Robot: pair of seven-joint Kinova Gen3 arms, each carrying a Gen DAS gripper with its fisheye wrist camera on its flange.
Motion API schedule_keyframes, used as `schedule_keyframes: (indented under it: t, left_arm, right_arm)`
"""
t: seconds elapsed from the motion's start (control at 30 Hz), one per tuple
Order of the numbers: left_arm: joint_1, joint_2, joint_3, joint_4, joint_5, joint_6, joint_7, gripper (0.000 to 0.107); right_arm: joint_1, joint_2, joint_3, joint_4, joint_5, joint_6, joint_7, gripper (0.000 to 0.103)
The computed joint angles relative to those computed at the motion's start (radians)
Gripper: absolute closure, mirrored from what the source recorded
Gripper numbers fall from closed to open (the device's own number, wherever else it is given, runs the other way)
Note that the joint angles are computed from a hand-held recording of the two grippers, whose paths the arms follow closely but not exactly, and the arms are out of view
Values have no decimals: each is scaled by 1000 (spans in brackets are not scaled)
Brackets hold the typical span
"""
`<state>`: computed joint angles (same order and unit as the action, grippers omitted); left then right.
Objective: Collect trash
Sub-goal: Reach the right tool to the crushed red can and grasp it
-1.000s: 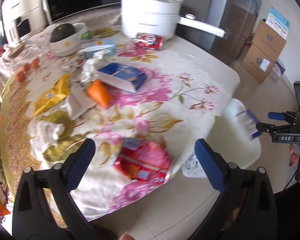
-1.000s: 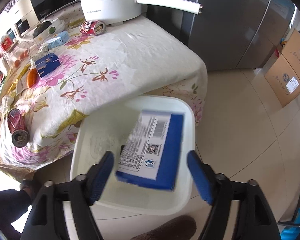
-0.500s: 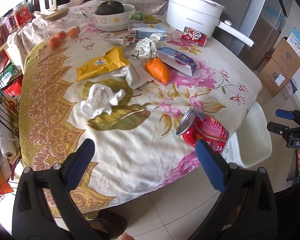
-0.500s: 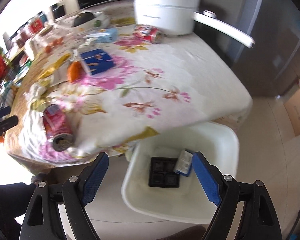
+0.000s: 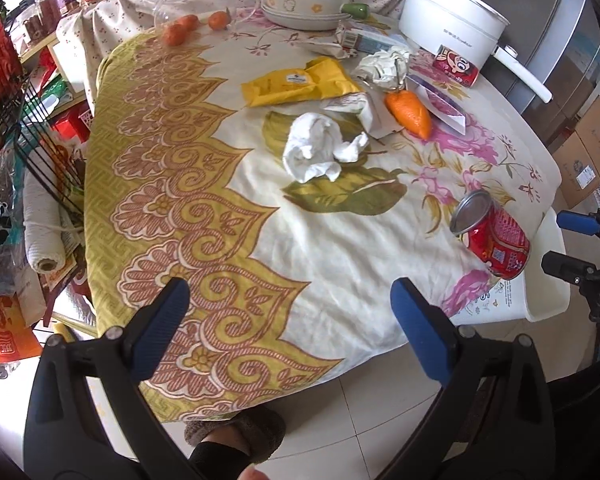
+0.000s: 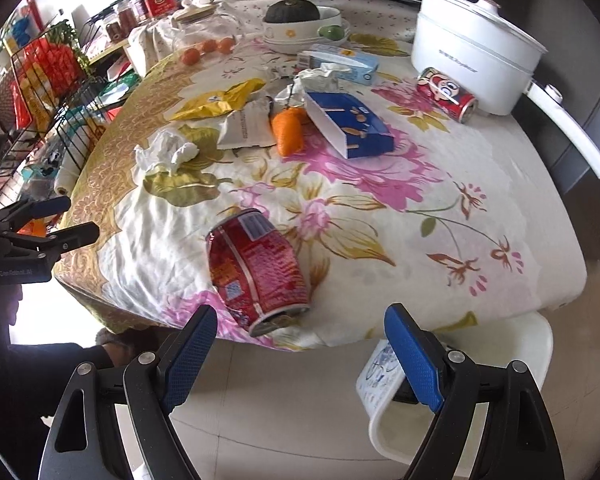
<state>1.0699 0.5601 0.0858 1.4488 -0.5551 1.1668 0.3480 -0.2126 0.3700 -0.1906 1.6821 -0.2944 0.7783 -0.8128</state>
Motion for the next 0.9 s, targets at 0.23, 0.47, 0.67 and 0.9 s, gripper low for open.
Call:
schedule_keyframes:
  t: [0.23, 0.47, 0.67, 0.9]
  left_arm:
    - [-12, -17, 7, 37, 8, -17, 10, 7]
    - [-37, -2, 9, 22, 20, 10, -46, 7]
    - [-65, 11, -1, 13, 35, 2, -81, 7]
    - [-83, 24, -39, 6, 29, -15, -32, 8]
  right_arm:
    - [-77, 41, 1, -19, 60, 23, -47, 16]
    - [-160, 95, 31, -44, 183, -4, -160, 16]
    - [-137, 147, 10, -116, 170, 48, -180, 30]
    - [-130, 138, 12, -136, 168, 51, -193, 31]
